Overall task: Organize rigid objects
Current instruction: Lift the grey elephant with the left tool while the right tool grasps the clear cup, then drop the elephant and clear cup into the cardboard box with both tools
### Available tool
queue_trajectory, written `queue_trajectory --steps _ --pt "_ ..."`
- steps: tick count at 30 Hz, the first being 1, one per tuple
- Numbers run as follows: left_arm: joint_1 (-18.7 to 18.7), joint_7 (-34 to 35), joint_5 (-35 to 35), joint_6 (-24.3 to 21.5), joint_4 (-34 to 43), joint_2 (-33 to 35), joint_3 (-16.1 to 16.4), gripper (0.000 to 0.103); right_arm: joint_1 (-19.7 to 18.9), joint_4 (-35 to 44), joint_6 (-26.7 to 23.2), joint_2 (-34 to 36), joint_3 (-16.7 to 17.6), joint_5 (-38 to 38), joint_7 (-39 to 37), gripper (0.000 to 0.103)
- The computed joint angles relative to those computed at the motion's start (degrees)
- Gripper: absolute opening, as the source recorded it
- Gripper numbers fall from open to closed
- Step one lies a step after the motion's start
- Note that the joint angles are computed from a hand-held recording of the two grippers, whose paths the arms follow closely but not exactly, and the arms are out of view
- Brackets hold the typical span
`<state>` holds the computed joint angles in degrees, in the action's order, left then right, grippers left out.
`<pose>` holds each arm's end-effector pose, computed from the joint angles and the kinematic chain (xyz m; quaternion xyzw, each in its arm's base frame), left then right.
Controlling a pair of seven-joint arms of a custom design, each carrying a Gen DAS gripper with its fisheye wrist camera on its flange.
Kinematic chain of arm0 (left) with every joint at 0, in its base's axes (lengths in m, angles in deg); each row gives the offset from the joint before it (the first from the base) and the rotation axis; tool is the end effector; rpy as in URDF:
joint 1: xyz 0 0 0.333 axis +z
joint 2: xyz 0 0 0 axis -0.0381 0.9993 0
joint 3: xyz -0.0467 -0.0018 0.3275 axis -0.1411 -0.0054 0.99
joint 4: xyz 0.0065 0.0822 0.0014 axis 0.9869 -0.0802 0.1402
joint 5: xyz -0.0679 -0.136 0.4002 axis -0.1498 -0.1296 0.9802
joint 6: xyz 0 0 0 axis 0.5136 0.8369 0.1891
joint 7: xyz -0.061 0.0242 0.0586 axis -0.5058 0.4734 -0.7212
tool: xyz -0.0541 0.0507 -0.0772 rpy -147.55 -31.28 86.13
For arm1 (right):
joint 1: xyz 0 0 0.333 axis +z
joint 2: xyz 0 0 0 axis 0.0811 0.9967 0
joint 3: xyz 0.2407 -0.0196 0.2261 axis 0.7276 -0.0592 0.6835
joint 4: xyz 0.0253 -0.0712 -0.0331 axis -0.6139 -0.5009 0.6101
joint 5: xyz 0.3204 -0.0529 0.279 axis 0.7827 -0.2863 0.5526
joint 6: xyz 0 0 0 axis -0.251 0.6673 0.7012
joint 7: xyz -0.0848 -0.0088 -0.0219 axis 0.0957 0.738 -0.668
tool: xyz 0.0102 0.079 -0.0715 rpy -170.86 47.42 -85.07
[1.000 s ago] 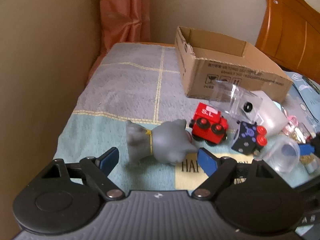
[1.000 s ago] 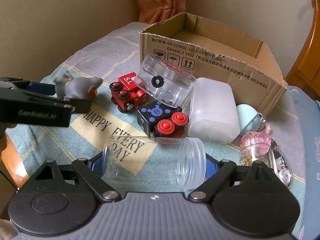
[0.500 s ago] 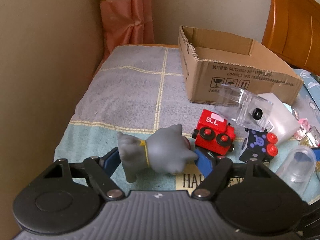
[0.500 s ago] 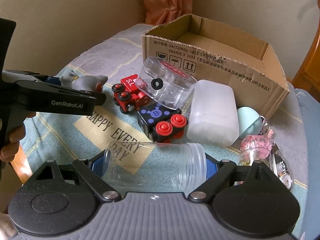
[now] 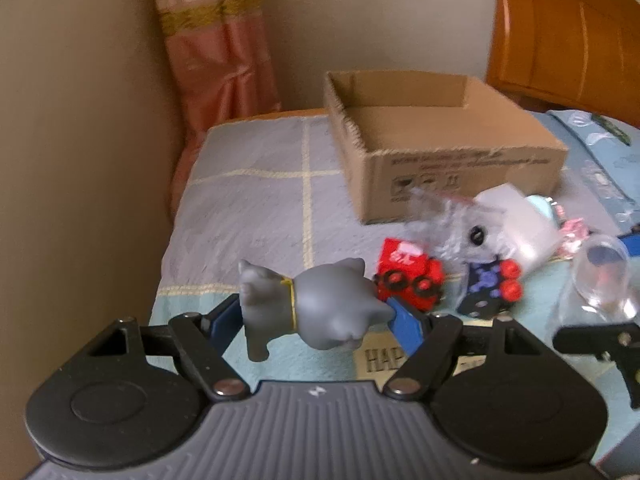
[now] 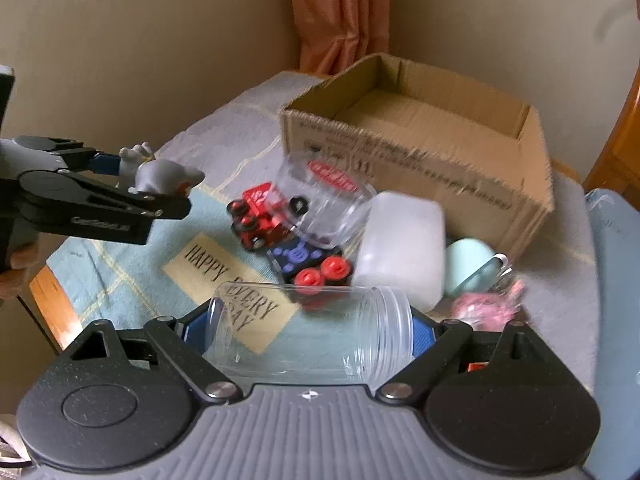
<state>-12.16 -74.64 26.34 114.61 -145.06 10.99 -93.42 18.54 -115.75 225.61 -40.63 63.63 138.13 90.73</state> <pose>0.4638 -0.2216 0.2869 -0.6915 0.6256 -0.2292 0.2791 0.5498 0.1523 0.3256 -0.8595 0.3931 -0.1290 0.3001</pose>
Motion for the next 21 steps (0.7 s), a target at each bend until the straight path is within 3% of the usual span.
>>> queue_trajectory --steps 6,10,14,21 --pt "0.9 8.3 -2.7 4.5 3.2 -1.1 0.3 0.077 -0.9 3.3 -0.4 -1.1 -0.6 4.8 -5.9 0.093" --pt "1.8 13.8 -5.5 8.8 9.0 2.3 1.1 0.077 -1.6 8.3 -0.7 1.2 -1.3 5.1 -6.0 0.093" --pt "0.9 24.1 -12.2 9.2 16.8 8.4 2.2 0.077 -2.9 15.0 -1.0 5.8 -1.3 1.7 -2.8 0.093" --pt "1.4 43.2 -30.7 7.6 29.8 19.6 2.1 0.077 -6.2 26.0 -2.5 14.1 0.1 -8.1 5.5 0.093"
